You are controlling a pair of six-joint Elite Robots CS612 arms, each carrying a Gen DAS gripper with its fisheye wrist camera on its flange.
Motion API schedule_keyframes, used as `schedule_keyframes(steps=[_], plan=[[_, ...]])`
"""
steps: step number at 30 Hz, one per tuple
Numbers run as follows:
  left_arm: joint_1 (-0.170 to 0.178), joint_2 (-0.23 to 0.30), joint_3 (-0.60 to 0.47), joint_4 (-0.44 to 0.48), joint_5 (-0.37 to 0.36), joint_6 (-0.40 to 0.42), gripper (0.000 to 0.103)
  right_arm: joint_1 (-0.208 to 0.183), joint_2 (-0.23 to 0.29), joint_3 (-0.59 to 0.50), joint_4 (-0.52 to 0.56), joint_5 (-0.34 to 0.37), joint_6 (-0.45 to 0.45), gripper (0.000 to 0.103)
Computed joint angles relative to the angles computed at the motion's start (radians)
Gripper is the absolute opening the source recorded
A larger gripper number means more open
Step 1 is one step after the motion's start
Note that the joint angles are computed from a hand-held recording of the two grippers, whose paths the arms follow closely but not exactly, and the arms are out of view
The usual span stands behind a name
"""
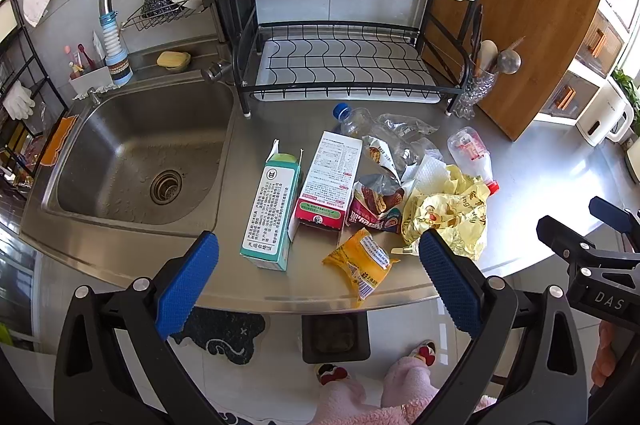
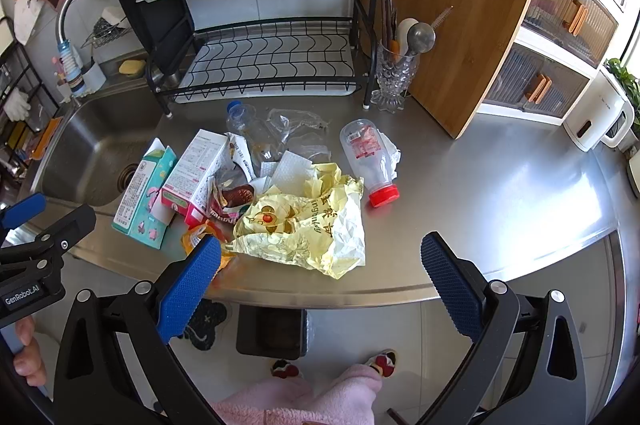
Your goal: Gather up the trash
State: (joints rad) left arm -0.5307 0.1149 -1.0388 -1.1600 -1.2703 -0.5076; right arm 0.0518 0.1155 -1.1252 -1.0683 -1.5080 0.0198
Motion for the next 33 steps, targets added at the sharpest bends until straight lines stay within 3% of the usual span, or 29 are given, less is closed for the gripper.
schedule_keyframes(steps=[33], plan=[[0.011,-0.004,0.014,0.019,0.013,-0.008,0.095,-0.008,-0.003,0.019,0.0,0.003,0.021,0.1]])
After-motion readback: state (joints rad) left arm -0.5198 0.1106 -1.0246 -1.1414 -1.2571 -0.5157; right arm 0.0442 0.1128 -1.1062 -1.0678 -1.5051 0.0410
